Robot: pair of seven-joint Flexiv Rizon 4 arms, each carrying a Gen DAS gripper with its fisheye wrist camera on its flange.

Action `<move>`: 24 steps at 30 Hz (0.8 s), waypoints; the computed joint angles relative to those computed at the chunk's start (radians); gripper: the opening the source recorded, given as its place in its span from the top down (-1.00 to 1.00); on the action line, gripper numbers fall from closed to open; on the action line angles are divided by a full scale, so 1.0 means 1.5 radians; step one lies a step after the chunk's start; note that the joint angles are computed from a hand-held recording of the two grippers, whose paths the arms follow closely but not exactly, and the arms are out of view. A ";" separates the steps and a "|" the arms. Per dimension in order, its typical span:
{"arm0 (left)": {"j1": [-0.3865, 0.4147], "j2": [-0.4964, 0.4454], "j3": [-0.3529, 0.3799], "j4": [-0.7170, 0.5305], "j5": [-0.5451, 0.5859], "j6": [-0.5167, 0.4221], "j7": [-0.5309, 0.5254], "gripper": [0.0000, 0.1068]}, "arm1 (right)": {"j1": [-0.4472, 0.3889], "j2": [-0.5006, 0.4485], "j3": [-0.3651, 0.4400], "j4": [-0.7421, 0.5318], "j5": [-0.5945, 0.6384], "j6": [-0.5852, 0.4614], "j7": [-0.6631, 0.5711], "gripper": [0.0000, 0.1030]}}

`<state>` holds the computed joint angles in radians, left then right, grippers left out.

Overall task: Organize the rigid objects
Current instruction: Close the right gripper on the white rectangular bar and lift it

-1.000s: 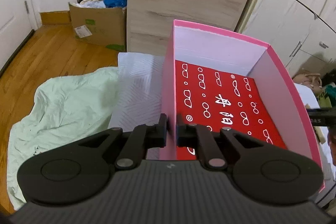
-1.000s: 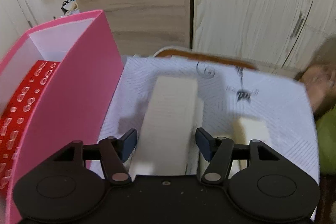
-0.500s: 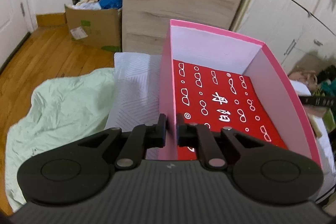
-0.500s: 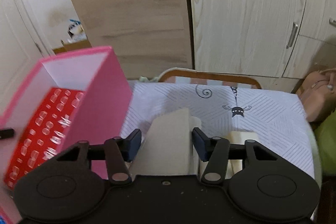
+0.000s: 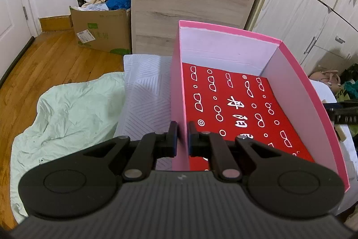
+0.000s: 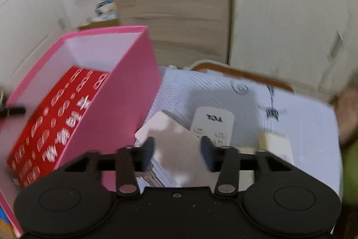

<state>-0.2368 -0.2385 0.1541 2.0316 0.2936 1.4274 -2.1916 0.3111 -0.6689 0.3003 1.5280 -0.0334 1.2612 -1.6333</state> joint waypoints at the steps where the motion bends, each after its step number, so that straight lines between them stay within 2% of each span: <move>1: 0.001 0.000 -0.001 0.001 -0.003 0.001 -0.001 0.86 | -0.002 -0.002 0.004 0.009 -0.012 0.017 -0.032 -0.24; 2: 0.004 0.000 -0.004 0.003 -0.009 0.002 0.001 0.86 | 0.004 -0.002 -0.003 0.023 -0.030 0.040 -0.055 -0.35; 4: 0.005 0.001 -0.005 0.006 -0.012 0.003 0.002 0.86 | 0.017 -0.004 -0.021 0.048 -0.076 0.071 -0.105 -0.40; 5: 0.003 0.001 -0.004 0.006 -0.010 0.003 0.001 0.86 | 0.037 -0.005 -0.050 0.067 -0.105 0.102 -0.114 -0.42; 7: -0.001 0.001 0.001 0.004 -0.003 0.003 -0.005 0.86 | 0.070 -0.011 -0.099 0.085 -0.150 0.140 -0.113 -0.43; 9: 0.000 0.000 -0.001 0.006 -0.004 0.005 -0.005 0.86 | 0.101 -0.023 -0.142 0.078 -0.180 0.137 -0.081 -0.45; 13: 0.001 0.000 -0.002 0.008 -0.007 0.009 -0.003 0.86 | 0.089 -0.042 -0.118 0.043 -0.189 0.108 -0.045 -0.29; 17: 0.017 0.002 -0.018 0.016 -0.042 0.010 0.014 0.85 | 0.104 -0.033 -0.135 0.026 -0.183 0.065 0.035 -0.22; 24: 0.007 0.002 -0.011 0.008 -0.042 -0.003 0.000 0.85 | 0.024 -0.014 -0.033 -0.003 -0.076 0.033 0.099 -0.16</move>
